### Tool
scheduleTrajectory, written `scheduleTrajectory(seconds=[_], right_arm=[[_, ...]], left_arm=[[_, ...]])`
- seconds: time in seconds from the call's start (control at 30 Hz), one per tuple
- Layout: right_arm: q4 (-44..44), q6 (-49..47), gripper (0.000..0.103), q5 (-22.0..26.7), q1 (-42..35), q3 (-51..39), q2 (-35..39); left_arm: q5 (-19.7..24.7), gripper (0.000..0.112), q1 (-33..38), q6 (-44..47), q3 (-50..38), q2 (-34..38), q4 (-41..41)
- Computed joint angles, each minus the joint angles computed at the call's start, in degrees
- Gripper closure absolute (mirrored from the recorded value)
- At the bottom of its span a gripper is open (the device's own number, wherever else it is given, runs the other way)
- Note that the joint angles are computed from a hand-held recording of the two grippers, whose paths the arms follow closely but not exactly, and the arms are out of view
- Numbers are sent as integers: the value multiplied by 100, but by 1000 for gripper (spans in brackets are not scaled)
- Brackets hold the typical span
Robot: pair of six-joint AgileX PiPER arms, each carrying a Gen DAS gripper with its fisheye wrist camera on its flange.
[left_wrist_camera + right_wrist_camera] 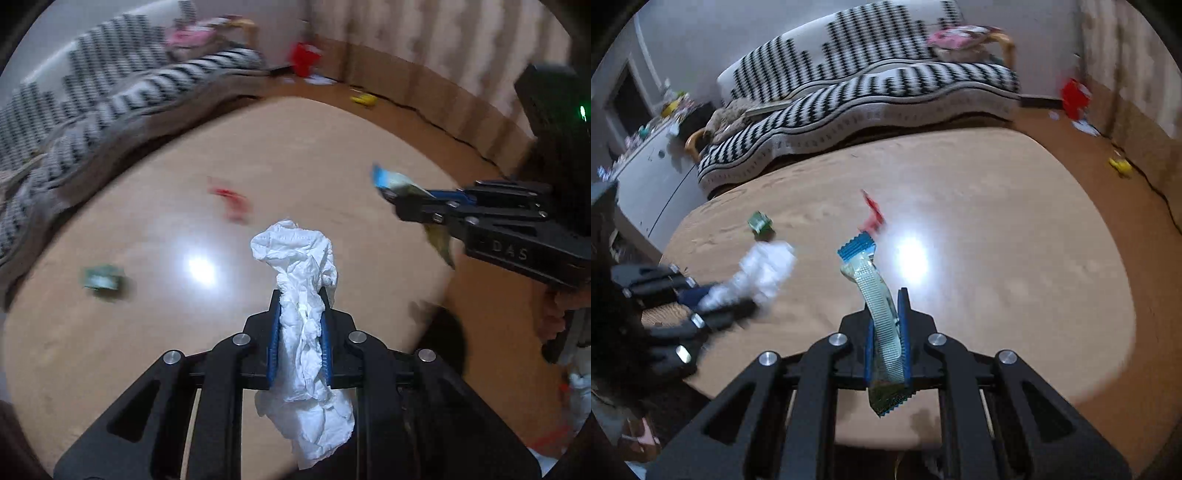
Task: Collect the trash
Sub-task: 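Carry the tissue and tube over the black bin and release both, then move both open grippers back to the pale green tray and red ribbon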
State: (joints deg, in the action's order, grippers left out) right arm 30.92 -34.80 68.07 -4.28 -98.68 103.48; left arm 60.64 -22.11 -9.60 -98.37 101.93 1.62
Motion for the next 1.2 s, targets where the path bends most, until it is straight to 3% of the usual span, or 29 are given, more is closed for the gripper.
scheduleTrajectory(seconds=[0.13, 0.23, 0.3, 0.4, 0.53, 0.93, 0.97, 1.0, 1.03, 1.07, 1.2], right_arm=[[297, -906, 92, -17, -1417, 1446, -701], [308, -1364, 92, 13, -2489, 2137, -692], [120, -1567, 92, -46, -3020, 2486, -538], [73, -1882, 92, -72, -3633, 2805, -339], [89, -2076, 92, -60, -3859, 2954, -133], [30, -1778, 91, -333, -3435, 2946, 261], [28, -1701, 86, -298, -3430, 2849, 377], [-20, -1567, 75, -343, -3391, 2814, 423], [-3, -1490, 30, -434, -3345, 2840, 414], [132, -1530, 9, -557, -3374, 2900, 373], [41, -1154, 8, -580, -3289, 2722, 505]], left_arm=[[-510, 95, -1043, -417, 407, 178, -336], [-876, 95, -1755, -495, 552, 608, -709], [-858, 95, -2190, -659, 387, 1034, -361], [-745, 95, -2326, -451, 207, 1533, -808], [-585, 95, -2410, -450, -57, 1820, -885], [-367, 93, -2530, -789, -442, 2185, -682], [-323, 76, -2544, -865, -524, 2230, -609], [-375, 28, -2523, -861, -460, 2204, -659], [-526, 14, -2491, -854, -307, 2124, -706], [-815, 16, -2494, -900, -23, 1938, -669], [-870, 16, -2368, -743, 326, 1627, -715]])
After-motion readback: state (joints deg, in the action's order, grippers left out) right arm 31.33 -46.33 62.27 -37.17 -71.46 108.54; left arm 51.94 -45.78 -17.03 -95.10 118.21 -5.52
